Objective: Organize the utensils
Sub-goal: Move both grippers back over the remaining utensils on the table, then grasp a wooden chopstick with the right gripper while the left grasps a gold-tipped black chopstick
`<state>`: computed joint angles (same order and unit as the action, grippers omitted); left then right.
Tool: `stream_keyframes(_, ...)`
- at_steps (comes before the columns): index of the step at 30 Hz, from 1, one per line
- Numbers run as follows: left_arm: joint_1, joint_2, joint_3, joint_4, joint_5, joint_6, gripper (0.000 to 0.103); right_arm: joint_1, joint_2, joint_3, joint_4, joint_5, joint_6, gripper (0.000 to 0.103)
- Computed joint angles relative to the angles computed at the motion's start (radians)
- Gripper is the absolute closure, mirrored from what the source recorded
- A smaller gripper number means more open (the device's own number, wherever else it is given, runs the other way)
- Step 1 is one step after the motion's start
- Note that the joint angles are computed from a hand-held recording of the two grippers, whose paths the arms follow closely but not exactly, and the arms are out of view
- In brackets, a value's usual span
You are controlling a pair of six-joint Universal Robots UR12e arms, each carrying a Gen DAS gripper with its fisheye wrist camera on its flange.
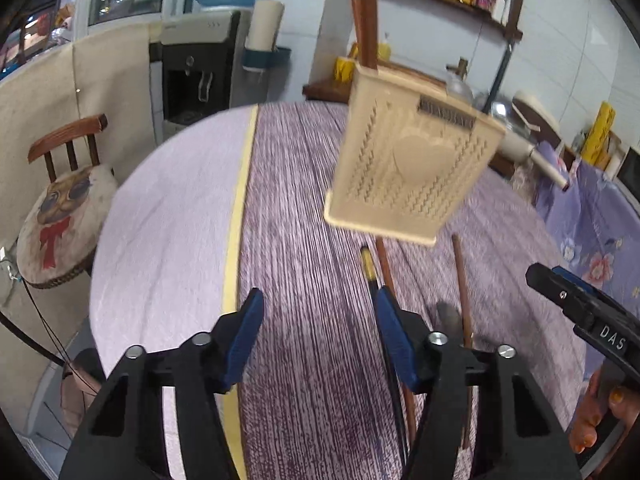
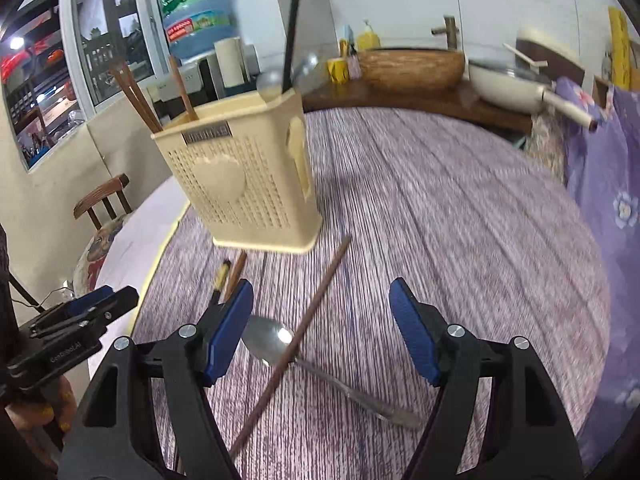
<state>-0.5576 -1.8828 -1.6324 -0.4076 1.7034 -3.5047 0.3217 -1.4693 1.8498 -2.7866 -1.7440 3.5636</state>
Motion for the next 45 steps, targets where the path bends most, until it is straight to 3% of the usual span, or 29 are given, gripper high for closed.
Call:
stream_keyframes(5,-0.003,-0.021,0.022,-0.06,-0.049,0.024,0.065,0.001,-0.007,0.032,0.01,0.004,0.028,0.032)
stream_keyframes(11,-0.008,-0.042,0.052,-0.097,-0.074,0.047,0.07,0.004,-0.017,0.052,0.005,-0.012,0.03,0.032)
stream_keyframes(22,-0.031,-0.075,0.096,-0.152,-0.009,0.079,0.075,-0.003,-0.026,0.06,0.012,0.001,0.046,0.032)
stream_keyframes(26,-0.032,-0.074,0.097,-0.161,0.016,0.083,0.085,0.0,-0.022,0.054,0.023,-0.001,0.04,0.032)
stream_keyframes(35,-0.003,-0.061,0.086,-0.171,-0.02,0.045,0.085,-0.015,0.007,0.012,0.076,0.028,0.057,0.032)
stream_keyframes(40,-0.002,-0.064,0.093,-0.182,-0.02,0.028,0.085,-0.019,0.052,-0.055,0.136,0.04,0.065,0.046)
stream_keyframes(42,0.001,-0.065,0.097,-0.188,-0.03,0.024,0.085,-0.017,0.076,-0.088,0.172,0.027,0.074,0.047)
stream_keyframes(45,0.004,-0.066,0.102,-0.2,-0.013,0.03,0.077,-0.015,0.113,-0.134,0.228,-0.002,0.087,0.052)
